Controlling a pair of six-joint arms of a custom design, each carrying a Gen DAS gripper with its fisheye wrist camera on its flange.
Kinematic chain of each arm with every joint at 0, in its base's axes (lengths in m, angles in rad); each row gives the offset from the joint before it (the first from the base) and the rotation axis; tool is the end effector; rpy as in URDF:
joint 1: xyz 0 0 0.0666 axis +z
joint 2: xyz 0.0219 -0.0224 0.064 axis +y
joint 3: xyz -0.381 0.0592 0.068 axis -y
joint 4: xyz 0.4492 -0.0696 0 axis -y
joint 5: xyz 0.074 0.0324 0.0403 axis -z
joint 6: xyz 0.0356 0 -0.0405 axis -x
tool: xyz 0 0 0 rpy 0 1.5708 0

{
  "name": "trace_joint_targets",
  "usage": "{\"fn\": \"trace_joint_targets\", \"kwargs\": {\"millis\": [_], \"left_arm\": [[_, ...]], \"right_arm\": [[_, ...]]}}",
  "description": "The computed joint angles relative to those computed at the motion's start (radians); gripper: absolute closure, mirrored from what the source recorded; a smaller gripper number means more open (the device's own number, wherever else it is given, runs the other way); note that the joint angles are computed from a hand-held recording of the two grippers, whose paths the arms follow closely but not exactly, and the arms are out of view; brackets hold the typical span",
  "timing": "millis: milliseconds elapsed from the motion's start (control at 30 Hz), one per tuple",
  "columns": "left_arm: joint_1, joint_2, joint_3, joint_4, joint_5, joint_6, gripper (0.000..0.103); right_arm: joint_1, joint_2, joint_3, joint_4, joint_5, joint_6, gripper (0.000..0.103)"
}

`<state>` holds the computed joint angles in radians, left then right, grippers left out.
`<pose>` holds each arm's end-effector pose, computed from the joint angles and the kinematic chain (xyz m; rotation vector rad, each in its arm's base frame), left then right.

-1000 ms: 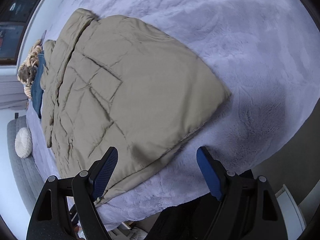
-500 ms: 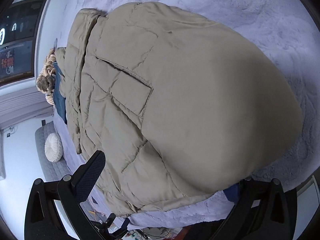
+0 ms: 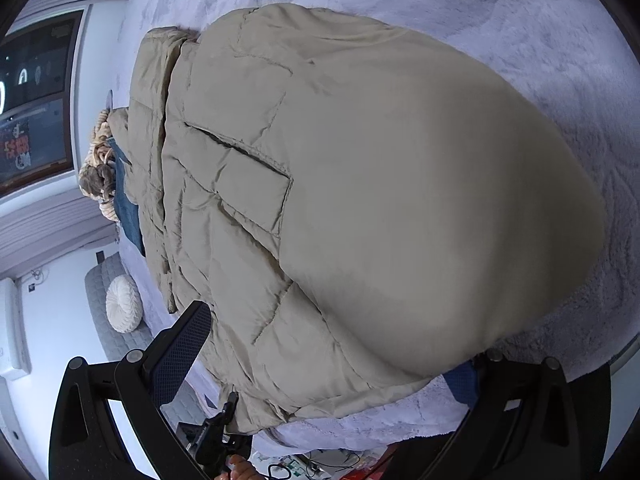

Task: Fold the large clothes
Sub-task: 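Lift the hem with both tools and fold it toward the collar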

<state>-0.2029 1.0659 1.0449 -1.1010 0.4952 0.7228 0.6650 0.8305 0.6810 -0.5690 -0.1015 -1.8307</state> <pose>0.3802 -0.0959 0.3925 -0.5669 2.7636 -0.9241 0.2668 0.2133 0.3187 1.4386 2.2956 1.2096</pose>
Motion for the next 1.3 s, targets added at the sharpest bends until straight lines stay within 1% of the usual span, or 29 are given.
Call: {"fn": "trace_joint_targets", "kwargs": {"millis": [33, 100, 133, 200, 367, 533, 667, 767, 867, 933, 1067, 1167, 1300], "left_arm": [[0.003, -0.005, 0.010, -0.010, -0.005, -0.025, 0.085], [0.007, -0.009, 0.030, -0.028, -0.012, -0.063, 0.085], [0.008, -0.007, 0.042, -0.038, -0.017, -0.081, 0.085], [0.011, -0.008, 0.063, -0.059, -0.028, -0.122, 0.086], [0.016, 0.005, 0.119, -0.069, -0.031, -0.195, 0.085], [0.035, 0.029, 0.192, -0.076, -0.009, -0.263, 0.085], [0.025, 0.078, 0.272, -0.056, -0.023, -0.288, 0.085], [0.011, 0.130, 0.349, -0.026, -0.048, -0.286, 0.085], [0.001, 0.199, 0.445, -0.006, -0.075, -0.271, 0.085], [-0.007, 0.260, 0.526, -0.007, -0.092, -0.269, 0.085], [-0.030, 0.397, 0.710, -0.017, -0.173, -0.288, 0.085], [-0.047, 0.511, 0.852, -0.038, -0.246, -0.284, 0.085], [-0.050, 0.670, 1.023, -0.071, -0.320, -0.271, 0.085]], "right_arm": [[0.002, -0.006, -0.005, 0.007, 0.002, -0.012, 0.024], [0.000, -0.011, -0.007, -0.014, -0.012, -0.020, 0.087], [0.002, -0.012, -0.002, -0.037, -0.010, -0.020, 0.092], [0.012, -0.014, 0.014, -0.062, 0.020, -0.001, 0.094], [0.019, 0.025, 0.119, -0.179, 0.062, 0.152, 0.095], [0.005, 0.064, 0.214, -0.260, 0.099, 0.246, 0.095], [-0.019, 0.099, 0.296, -0.292, 0.120, 0.344, 0.095], [-0.062, 0.142, 0.375, -0.322, 0.115, 0.467, 0.095], [-0.117, 0.202, 0.465, -0.344, 0.097, 0.595, 0.095], [-0.163, 0.251, 0.537, -0.357, 0.072, 0.683, 0.095], [-0.253, 0.369, 0.695, -0.384, 0.000, 0.851, 0.095], [-0.313, 0.499, 0.854, -0.427, -0.053, 0.967, 0.095], [-0.367, 0.685, 1.066, -0.503, -0.090, 1.096, 0.095]]}}
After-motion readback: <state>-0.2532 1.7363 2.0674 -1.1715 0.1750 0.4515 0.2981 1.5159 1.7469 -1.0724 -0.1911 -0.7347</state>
